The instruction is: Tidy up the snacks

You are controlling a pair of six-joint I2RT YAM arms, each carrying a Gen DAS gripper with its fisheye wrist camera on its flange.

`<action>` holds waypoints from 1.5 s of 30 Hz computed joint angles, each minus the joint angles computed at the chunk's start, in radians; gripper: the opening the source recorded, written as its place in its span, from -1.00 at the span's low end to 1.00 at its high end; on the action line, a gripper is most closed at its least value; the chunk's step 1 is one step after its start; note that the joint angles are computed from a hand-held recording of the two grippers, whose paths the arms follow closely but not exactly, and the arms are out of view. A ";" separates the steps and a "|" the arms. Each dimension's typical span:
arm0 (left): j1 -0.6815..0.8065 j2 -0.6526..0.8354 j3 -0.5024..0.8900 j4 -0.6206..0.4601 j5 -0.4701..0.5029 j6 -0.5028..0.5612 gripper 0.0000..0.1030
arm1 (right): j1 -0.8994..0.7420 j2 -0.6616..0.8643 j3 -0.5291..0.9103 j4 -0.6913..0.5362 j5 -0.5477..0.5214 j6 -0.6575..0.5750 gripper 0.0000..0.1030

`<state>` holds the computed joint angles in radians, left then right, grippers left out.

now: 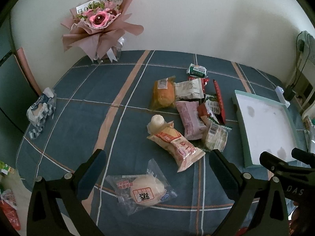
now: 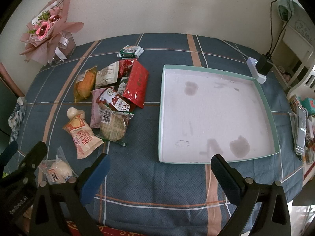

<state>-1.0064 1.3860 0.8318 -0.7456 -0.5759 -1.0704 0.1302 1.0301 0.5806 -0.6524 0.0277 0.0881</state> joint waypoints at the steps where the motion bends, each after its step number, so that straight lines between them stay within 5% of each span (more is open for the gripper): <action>1: 0.000 0.000 -0.001 0.001 0.001 0.000 1.00 | 0.000 0.001 0.000 0.001 0.000 0.000 1.00; 15: 0.052 -0.049 -0.115 0.066 0.119 -0.012 1.00 | 0.025 0.083 0.013 0.029 -0.020 0.005 1.00; 34: 0.208 -0.029 -0.301 0.320 0.406 0.035 0.97 | 0.214 0.301 0.065 0.186 -0.076 0.077 1.00; 45: 0.244 -0.032 -0.344 0.370 0.427 0.042 0.53 | 0.301 0.393 0.116 0.250 -0.139 0.082 0.53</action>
<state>-0.7628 1.3542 0.4882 -0.3751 -0.1494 -1.0283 0.4313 1.4234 0.6971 -0.4021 -0.1118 0.1700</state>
